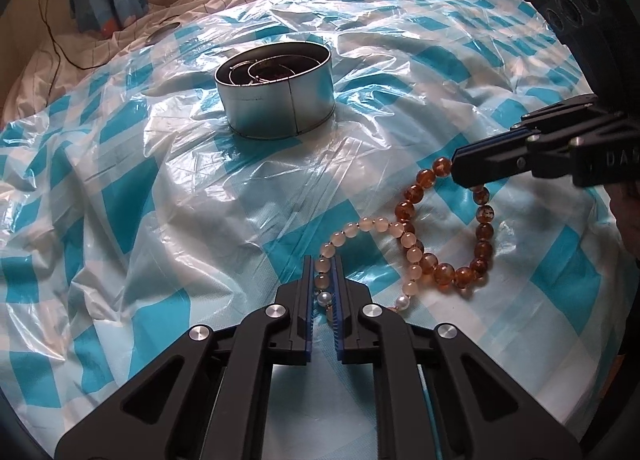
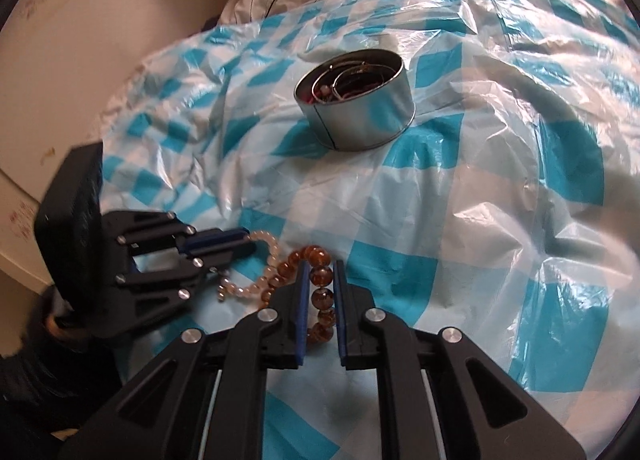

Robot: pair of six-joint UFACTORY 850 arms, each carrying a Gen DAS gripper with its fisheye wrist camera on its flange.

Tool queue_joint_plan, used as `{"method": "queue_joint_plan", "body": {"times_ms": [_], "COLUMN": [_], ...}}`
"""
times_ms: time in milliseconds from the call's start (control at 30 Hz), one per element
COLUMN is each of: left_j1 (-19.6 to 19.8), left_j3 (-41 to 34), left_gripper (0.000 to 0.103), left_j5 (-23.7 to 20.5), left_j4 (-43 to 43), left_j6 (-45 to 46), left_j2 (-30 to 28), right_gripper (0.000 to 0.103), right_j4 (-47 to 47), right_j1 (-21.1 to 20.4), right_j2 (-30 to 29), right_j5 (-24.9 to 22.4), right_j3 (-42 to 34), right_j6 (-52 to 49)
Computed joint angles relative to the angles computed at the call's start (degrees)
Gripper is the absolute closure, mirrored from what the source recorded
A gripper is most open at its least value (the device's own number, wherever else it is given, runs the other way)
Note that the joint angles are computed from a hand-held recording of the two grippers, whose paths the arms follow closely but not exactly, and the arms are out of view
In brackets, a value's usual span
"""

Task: Organize jewelry
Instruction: 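Grasp the pale bead bracelet with the left tool while the right grasps the amber bead bracelet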

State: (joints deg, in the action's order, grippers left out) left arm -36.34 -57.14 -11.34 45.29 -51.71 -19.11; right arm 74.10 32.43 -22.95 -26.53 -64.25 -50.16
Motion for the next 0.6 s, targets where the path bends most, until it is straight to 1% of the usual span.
{"method": "queue_joint_plan", "body": {"times_ms": [167, 467, 600], "left_j1": [-0.2, -1.2, -1.3], "left_j3": [0.3, 0.5, 0.6], "left_gripper": [0.096, 0.096, 0.096], "left_j5": [-0.1, -2.1, -2.4], "left_j4": [4.2, 14.4, 16.7], "left_j6": [-4.0, -13.3, -15.5], "left_j2": [0.5, 1.2, 1.4], "right_gripper": [0.091, 0.091, 0.091], "right_j4": [5.0, 8.7, 11.2], "right_j1": [-0.9, -1.6, -2.0], "right_j2": [-0.1, 0.1, 0.2], "right_j5": [-1.9, -3.2, -4.2], "right_j3": [0.4, 1.1, 1.5], "right_j6": [-3.3, -5.9, -7.7]}}
